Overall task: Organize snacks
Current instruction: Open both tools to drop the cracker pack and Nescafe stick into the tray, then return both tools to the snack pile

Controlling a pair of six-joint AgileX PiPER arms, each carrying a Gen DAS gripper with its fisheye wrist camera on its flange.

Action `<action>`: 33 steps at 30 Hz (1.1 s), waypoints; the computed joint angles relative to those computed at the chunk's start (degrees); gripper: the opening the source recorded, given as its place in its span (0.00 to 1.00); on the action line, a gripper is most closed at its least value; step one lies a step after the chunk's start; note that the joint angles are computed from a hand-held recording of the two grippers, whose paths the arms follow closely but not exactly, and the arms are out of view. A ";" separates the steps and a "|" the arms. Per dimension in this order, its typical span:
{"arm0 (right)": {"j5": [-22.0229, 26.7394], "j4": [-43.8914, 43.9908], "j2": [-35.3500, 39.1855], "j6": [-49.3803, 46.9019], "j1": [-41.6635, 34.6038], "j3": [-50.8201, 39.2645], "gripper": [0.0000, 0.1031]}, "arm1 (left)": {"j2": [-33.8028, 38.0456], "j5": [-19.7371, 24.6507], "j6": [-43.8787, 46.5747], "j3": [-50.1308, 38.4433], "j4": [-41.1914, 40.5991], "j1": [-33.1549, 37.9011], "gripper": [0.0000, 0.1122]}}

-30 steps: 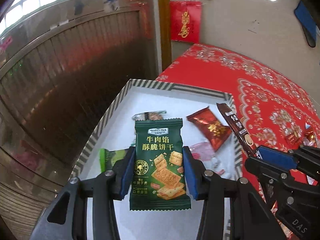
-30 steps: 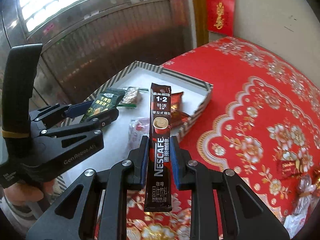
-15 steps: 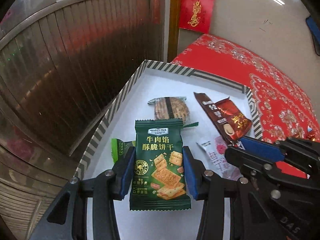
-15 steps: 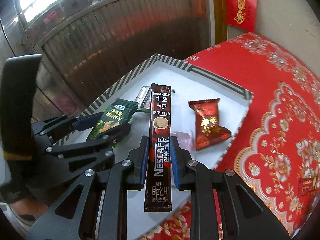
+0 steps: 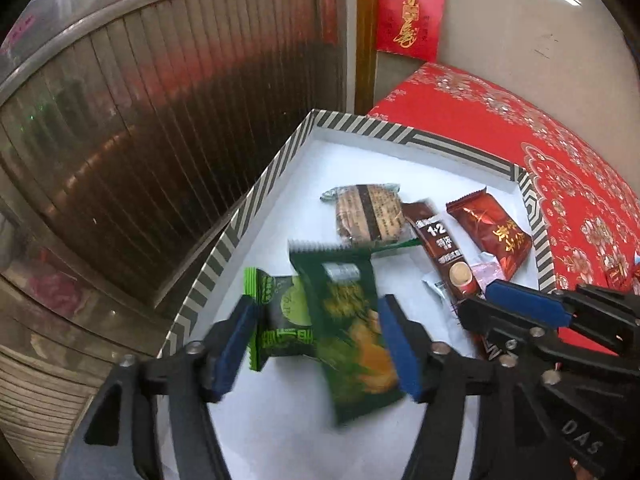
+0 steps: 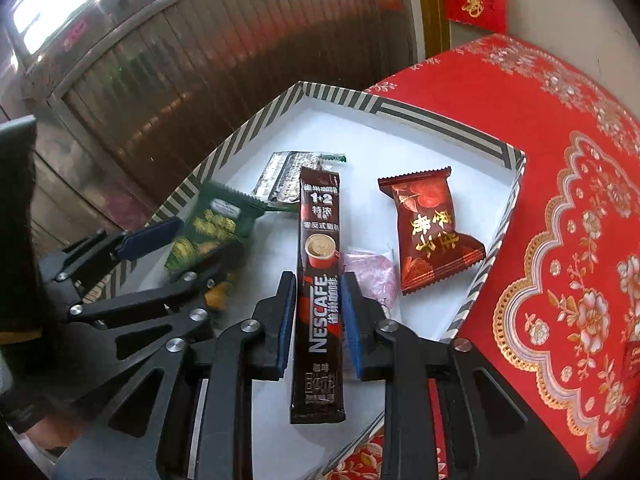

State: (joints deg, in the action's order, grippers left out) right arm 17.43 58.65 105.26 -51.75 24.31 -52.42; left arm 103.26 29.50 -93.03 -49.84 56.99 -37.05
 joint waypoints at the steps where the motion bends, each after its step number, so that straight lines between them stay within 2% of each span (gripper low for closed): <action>1: 0.02 2.55 -0.28 -2.21 -0.38 0.59 0.22 | -0.11 -0.18 -0.36 0.17 0.19 -0.02 0.66; 4: 0.53 11.26 -1.60 -10.79 -1.50 2.60 0.22 | -0.82 0.97 -1.84 0.48 1.16 -0.99 0.72; 10: 0.59 17.58 -5.67 -17.71 -2.57 6.45 0.22 | -2.18 3.00 -3.98 0.29 2.12 -3.15 0.78; 16: -2.03 21.26 -9.52 -21.86 -3.18 10.13 0.22 | -2.61 6.44 -5.20 -0.92 2.84 -6.29 0.82; 25: -7.97 21.33 -15.04 -22.12 -3.40 14.80 0.22 | -1.60 8.51 -6.51 -3.63 2.33 -10.40 0.83; 30: -8.52 25.18 -18.27 -27.69 -7.28 18.59 0.22 | 0.35 8.91 -5.69 -7.00 1.71 -13.25 0.83; 33: -7.02 27.04 -20.03 -31.17 -11.39 20.89 0.22 | 2.19 9.79 -4.33 -10.01 0.82 -15.22 0.83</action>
